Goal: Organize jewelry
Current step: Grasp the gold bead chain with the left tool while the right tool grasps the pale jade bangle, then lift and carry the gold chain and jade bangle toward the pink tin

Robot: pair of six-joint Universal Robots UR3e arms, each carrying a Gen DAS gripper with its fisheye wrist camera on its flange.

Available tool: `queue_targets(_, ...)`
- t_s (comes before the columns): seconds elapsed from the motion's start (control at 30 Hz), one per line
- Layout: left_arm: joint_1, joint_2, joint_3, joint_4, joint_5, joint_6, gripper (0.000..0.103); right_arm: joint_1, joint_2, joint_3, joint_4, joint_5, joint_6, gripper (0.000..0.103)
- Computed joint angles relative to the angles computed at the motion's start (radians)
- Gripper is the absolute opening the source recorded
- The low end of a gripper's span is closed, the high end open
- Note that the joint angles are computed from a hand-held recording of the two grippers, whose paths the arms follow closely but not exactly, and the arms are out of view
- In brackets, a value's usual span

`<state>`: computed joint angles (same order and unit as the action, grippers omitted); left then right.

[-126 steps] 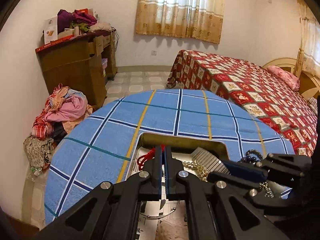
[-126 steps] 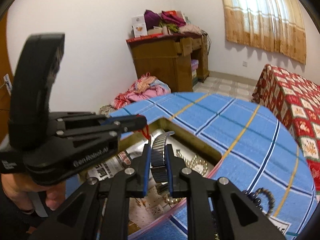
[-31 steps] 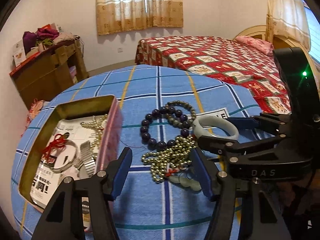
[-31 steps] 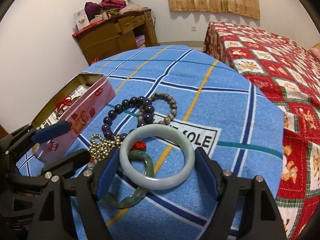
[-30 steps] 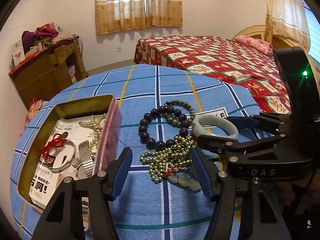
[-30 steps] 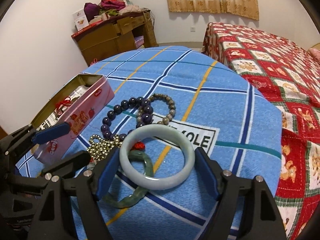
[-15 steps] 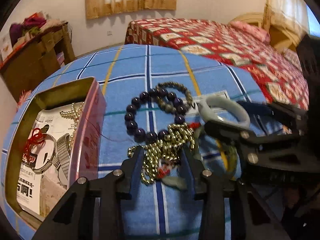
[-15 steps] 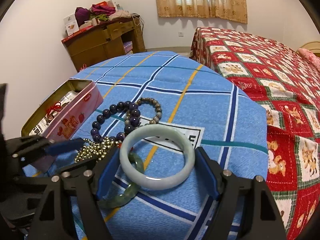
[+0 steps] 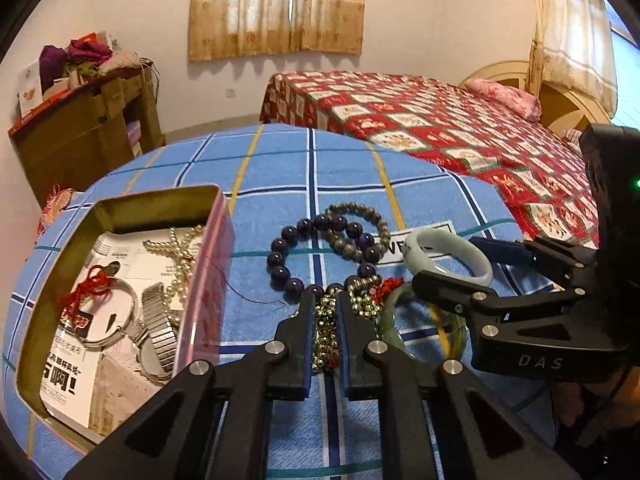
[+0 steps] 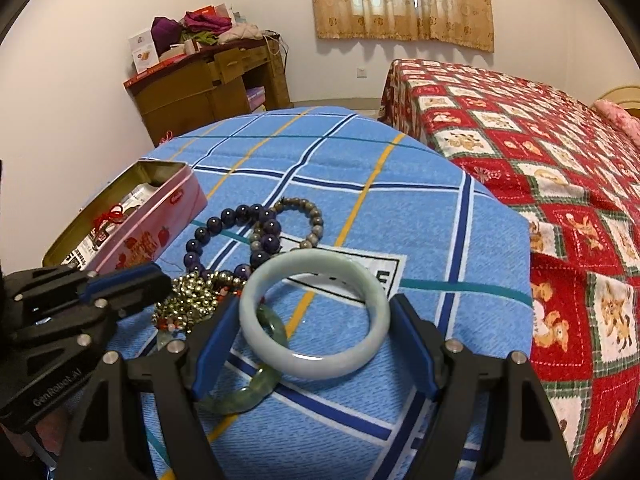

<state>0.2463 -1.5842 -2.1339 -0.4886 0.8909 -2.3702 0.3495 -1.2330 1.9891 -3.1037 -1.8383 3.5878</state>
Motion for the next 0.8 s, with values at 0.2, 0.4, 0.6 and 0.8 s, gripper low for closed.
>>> queue_targets(0.2, 0.053, 0.03, -0.026, 0.022, -0.056, -0.032, 0.009, 0.0, -0.001, 0.007, -0.012, -0.001, 0.0, 0.078)
queue_targets(0.4, 0.086, 0.076, -0.02, -0.03, -0.106, -0.034, 0.009, 0.005, -0.003, 0.031, -0.067, -0.011, -0.001, 0.078)
queue_targets(0.6, 0.144, 0.163, -0.008, -0.118, -0.181, -0.007, 0.009, 0.033, 0.004, 0.017, -0.082, -0.052, -0.017, 0.078)
queue_targets(0.8, 0.186, 0.201, 0.009, -0.177, -0.224, 0.01, 0.009, 0.059, 0.001, -0.001, -0.086, -0.08, -0.036, 0.078)
